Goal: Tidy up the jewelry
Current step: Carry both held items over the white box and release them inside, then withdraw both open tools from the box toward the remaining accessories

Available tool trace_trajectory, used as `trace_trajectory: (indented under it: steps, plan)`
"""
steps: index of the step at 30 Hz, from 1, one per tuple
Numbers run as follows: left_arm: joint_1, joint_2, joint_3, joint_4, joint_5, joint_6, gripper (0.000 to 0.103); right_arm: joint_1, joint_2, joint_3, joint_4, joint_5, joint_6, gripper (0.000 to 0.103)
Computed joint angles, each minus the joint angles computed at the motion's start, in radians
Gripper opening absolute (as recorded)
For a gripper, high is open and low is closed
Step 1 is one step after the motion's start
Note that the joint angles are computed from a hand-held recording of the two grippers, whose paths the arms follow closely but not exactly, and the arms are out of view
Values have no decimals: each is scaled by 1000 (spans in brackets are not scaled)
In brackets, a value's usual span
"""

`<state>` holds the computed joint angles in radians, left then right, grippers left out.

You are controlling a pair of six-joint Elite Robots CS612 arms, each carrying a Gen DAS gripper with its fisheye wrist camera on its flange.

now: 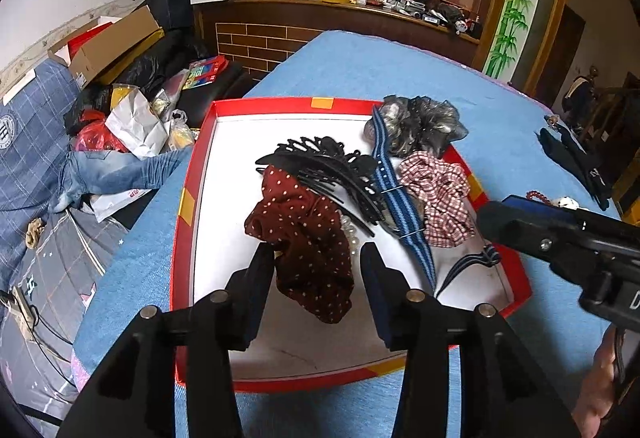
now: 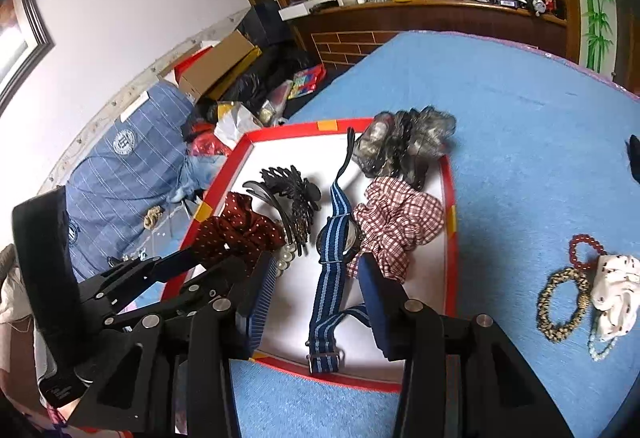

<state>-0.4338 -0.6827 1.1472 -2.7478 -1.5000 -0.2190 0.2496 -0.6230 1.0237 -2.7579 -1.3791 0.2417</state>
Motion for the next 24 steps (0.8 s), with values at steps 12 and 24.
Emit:
trace_trajectory:
  steps: [12, 24]
  plan:
    - [-22, -31, 35, -48, 8, 32, 47, -21, -71, 129, -123, -8, 33, 51]
    - [-59, -48, 49, -53, -9, 103, 48, -54, -144, 266, -183, -49, 85, 53]
